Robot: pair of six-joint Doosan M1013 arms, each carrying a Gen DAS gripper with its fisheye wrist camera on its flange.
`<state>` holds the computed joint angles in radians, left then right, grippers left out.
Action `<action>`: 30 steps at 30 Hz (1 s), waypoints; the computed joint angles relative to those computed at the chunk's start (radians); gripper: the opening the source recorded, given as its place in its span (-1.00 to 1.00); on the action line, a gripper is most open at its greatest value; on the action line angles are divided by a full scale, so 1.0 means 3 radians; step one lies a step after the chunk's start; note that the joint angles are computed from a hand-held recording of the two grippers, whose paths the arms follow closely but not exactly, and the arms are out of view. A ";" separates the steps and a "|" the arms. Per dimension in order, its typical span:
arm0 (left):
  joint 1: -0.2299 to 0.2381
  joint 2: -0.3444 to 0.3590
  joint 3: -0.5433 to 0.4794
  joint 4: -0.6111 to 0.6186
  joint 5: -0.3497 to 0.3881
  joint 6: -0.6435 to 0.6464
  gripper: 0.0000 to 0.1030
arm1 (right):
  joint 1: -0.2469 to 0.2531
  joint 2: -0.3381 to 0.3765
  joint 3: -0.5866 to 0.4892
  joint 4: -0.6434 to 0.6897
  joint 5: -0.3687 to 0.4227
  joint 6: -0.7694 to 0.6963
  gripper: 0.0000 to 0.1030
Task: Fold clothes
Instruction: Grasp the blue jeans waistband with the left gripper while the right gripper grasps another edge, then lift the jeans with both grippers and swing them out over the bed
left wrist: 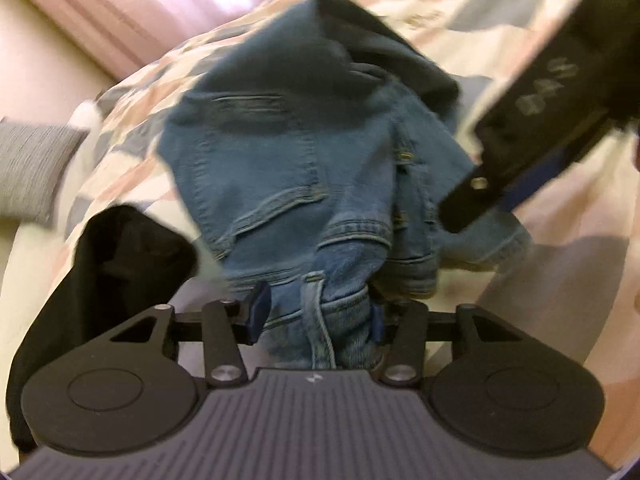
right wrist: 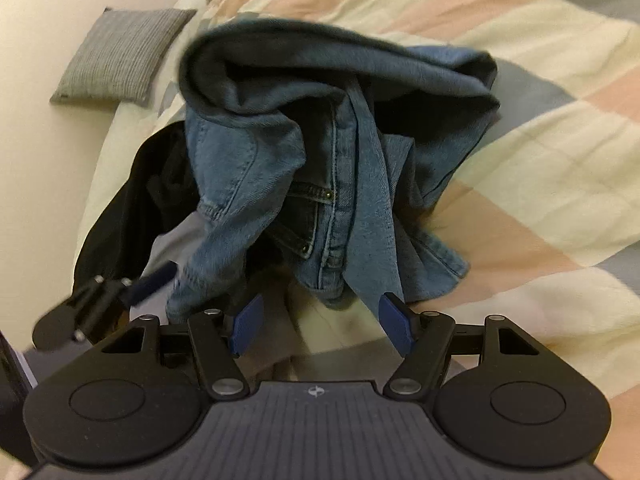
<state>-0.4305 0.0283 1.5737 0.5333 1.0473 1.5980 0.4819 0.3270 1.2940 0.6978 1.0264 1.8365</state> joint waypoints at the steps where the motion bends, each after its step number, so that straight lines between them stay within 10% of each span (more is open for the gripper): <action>1: -0.0019 0.0002 0.0036 0.0065 -0.0050 0.0045 -0.26 | 0.0002 0.0010 0.0011 -0.0003 -0.0024 0.0022 0.09; 5: -0.0007 0.0002 0.0085 0.0155 -0.0222 0.0041 -0.61 | -0.0013 0.0023 0.0097 0.0123 -0.0173 0.0059 0.04; 17: 0.0213 -0.0004 -0.0162 -0.0266 -0.0111 -0.0401 -0.66 | 0.0017 0.0189 0.0047 0.0487 -0.0571 -0.0118 -0.01; 20: 0.0173 -0.0016 -0.0233 -0.0246 -0.0063 -0.0425 -0.69 | 0.0040 0.0274 -0.0091 0.0421 -0.0516 -0.0059 -0.77; 30: -0.0164 -0.0212 -0.0677 -0.0582 -0.0130 -0.0774 -0.73 | -0.0434 -0.0188 -0.0017 0.0921 -0.0510 -0.0783 -0.87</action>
<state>-0.4797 -0.0353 1.3707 0.3585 1.0083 1.3658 0.3515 0.2707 1.2888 0.9742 0.8733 1.6014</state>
